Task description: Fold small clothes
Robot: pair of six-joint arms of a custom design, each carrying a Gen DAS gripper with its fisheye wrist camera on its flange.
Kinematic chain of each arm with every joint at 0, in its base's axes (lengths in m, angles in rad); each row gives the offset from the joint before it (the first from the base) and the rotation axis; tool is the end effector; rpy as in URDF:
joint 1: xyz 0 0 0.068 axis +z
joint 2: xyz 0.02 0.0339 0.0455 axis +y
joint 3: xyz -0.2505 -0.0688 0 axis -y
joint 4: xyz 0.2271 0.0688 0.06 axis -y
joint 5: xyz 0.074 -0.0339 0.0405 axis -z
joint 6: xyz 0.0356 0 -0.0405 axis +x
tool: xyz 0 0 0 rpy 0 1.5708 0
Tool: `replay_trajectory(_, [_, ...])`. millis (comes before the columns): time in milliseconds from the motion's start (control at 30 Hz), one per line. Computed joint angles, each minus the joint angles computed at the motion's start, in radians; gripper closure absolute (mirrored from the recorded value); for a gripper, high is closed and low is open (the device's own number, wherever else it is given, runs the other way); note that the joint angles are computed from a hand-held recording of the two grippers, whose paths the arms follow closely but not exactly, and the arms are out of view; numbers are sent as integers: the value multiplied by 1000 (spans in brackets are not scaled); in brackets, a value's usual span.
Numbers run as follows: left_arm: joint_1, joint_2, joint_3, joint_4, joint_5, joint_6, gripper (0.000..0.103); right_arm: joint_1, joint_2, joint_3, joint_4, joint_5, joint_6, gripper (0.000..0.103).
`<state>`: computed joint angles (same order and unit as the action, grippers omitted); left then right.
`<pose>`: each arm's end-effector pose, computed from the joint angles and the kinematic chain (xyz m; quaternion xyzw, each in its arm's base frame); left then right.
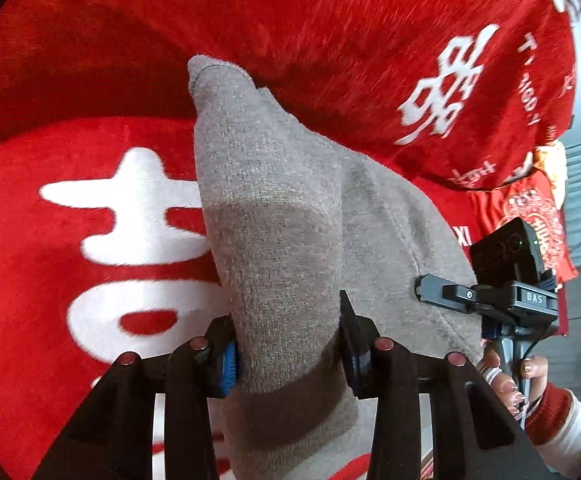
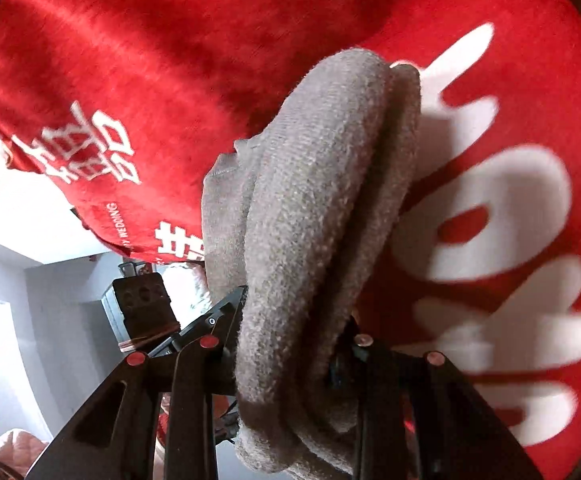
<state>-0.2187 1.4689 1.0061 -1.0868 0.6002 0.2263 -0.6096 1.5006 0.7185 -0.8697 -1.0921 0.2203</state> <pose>0.2169 -0.0688 0.2116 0.2139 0.9310 -0.2956 0.0112 0.1808 -0.0878 0.1558 0.3635 0.7729 0.5158 0.0664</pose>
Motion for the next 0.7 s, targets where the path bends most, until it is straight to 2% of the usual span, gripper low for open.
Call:
replay_trajectory(133, [196, -15, 81, -215, -4, 230, 61, 214, -205, -148, 329, 0, 438, 71])
replay_trajectory(233, [351, 1, 124, -324, -46, 393, 61, 416, -280, -274, 677, 62, 799, 71])
replay_trajectory(333, [510, 32, 144, -381, -114, 545, 61, 592, -237, -358, 982, 147, 1045, 71])
replay_trajectory(400, [582, 61, 137, -363, -158, 595, 61, 710, -148, -368, 1122, 217, 1127, 71])
replay_trajectory(467, [644, 91, 121, -325, -206, 637, 61, 787, -60, -331, 1134, 264, 1152, 68])
replay_trajectory(500, [668, 103, 108, -299, -231, 646, 61, 813, -29, -294, 1069, 281, 1125, 66])
replay_trajectory(567, [704, 123, 76, -238, -290, 642, 61, 831, -28, -227, 902, 321, 1050, 53])
replay_trajectory(633, [755, 146, 85, -232, -306, 663, 61, 821, -70, -196, 777, 359, 1002, 47])
replay_trajectory(700, [807, 154, 121, -257, -291, 699, 61, 788, -114, -193, 704, 379, 990, 47])
